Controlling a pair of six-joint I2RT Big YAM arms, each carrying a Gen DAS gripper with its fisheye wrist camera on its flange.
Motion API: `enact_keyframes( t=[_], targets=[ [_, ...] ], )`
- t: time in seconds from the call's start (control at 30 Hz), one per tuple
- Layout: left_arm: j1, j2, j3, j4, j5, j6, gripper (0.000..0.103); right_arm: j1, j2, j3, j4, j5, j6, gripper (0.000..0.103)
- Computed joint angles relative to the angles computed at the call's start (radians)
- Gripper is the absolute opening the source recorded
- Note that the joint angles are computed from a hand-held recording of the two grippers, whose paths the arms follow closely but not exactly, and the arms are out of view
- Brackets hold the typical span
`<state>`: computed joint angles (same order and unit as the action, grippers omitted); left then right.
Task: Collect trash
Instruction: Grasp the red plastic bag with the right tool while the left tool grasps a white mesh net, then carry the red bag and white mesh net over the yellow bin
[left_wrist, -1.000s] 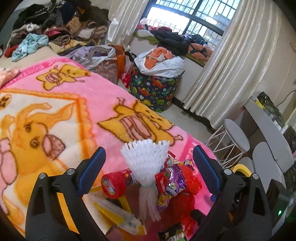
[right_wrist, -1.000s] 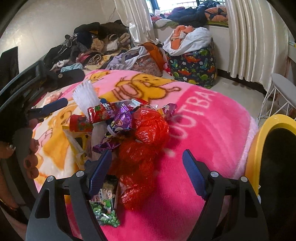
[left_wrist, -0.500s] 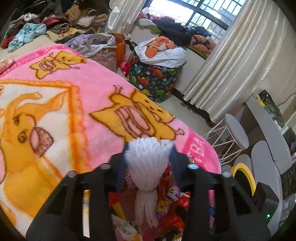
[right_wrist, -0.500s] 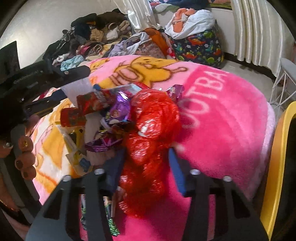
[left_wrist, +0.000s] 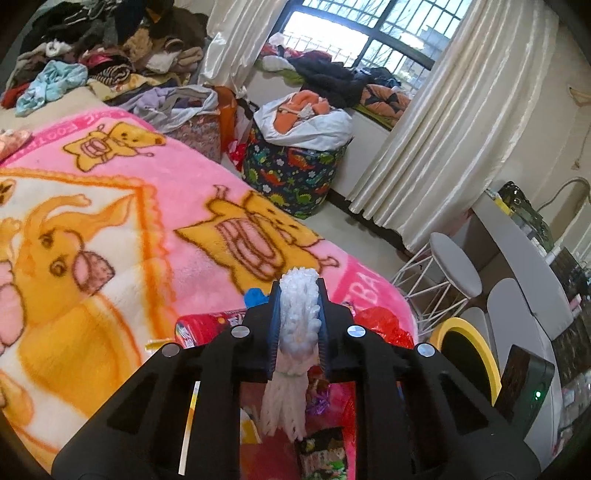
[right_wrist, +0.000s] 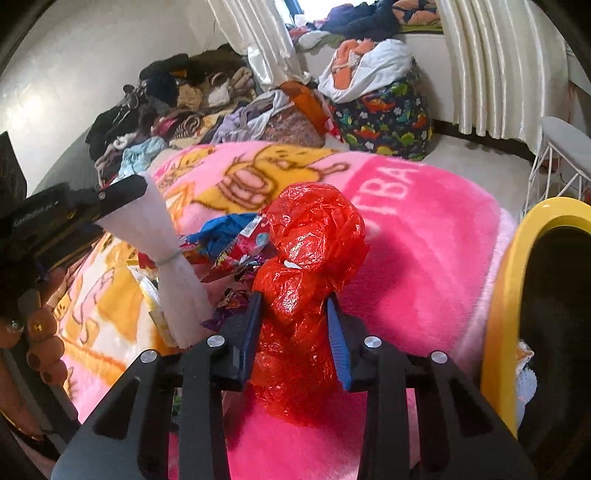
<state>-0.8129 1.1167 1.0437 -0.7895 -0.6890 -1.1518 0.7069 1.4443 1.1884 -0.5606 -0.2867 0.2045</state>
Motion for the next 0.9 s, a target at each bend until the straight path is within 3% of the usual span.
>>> enact_keyframes(
  t=[0.33,0.9],
  targets=[
    [-0.073,-0.001,0.049,-0.035,-0.102,0.005,0.012,-0.018,-0.086,-0.059,0.039,0.006,-0.013,0.032],
    [-0.159,0.037,0.128,-0.069,-0.178,0.01,0.012,-0.032,-0.215,-0.124,0.055,-0.003,-0.037,0.032]
  ],
)
